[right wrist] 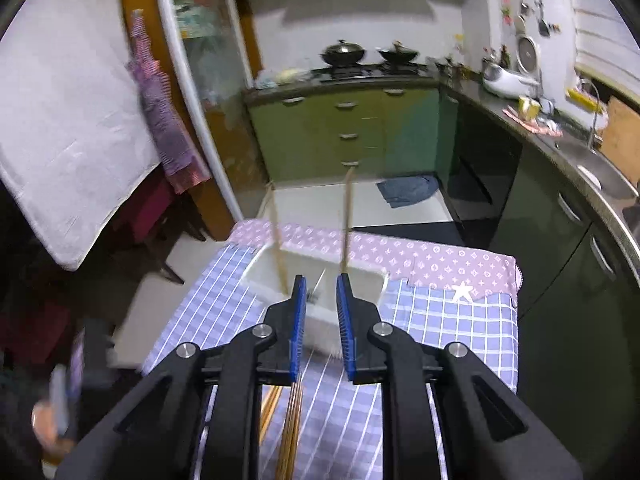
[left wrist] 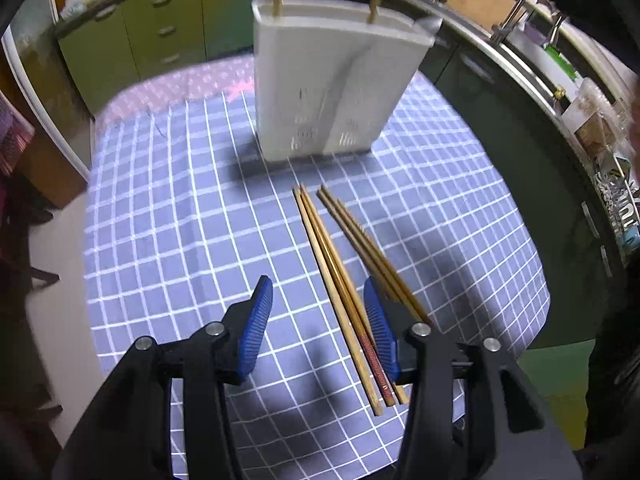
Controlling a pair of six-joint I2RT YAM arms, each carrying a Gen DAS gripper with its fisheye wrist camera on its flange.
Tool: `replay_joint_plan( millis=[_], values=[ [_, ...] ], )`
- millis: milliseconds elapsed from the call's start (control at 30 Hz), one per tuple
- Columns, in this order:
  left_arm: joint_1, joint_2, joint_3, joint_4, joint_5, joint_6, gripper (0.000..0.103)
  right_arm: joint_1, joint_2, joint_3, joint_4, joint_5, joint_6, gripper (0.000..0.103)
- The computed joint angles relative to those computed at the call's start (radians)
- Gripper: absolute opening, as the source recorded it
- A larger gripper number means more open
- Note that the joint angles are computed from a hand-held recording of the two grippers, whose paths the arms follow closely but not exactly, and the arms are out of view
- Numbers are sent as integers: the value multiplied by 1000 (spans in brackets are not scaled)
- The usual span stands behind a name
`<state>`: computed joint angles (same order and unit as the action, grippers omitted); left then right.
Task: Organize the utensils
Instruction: 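Lower the right gripper's chopstick into the caddy and open the right gripper, then lower the left gripper onto a wooden chopstick on the cloth and close it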
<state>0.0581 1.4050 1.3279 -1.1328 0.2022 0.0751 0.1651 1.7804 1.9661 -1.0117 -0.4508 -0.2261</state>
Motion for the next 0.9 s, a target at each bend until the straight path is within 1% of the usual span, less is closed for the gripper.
replay_joint_plan(
  millis=[67, 100, 133, 233, 300, 333, 367, 500, 667, 767, 900],
  values=[
    [-7, 33, -8, 3, 4, -14, 46, -30, -77, -119, -15, -24, -67, 18],
    [-10, 47, -9, 4, 3, -18, 46, -47, -105, -187, -23, -20, -102, 18],
    [-19, 73, -7, 4, -6, -28, 46, -50, -119, -225, -31, -8, -119, 18],
    [-24, 138, 14, -12, 1, -40, 45, -84, -128, -358, -21, 30, -170, 18],
    [-29, 194, 37, -31, 10, -67, 44, -106, -110, -406, -11, 40, -184, 18],
    [-38, 211, 42, -34, 3, -79, 39, -121, -95, -425, -8, 39, -191, 18],
    [-46, 225, 46, -37, -8, -91, 32, -135, -83, -438, -5, 36, -197, 18],
    [-79, 269, 63, -46, -42, -134, 31, -162, -54, -449, -10, 19, -217, 18],
    [-123, 320, 112, -72, -105, -184, 21, -158, -48, -465, -16, 0, -230, 19],
    [-150, 355, 143, -83, -138, -212, 18, -149, -49, -471, -27, -8, -233, 19],
    [-176, 387, 164, -86, -158, -235, 16, -147, -37, -469, -31, -17, -237, 20]
  ],
)
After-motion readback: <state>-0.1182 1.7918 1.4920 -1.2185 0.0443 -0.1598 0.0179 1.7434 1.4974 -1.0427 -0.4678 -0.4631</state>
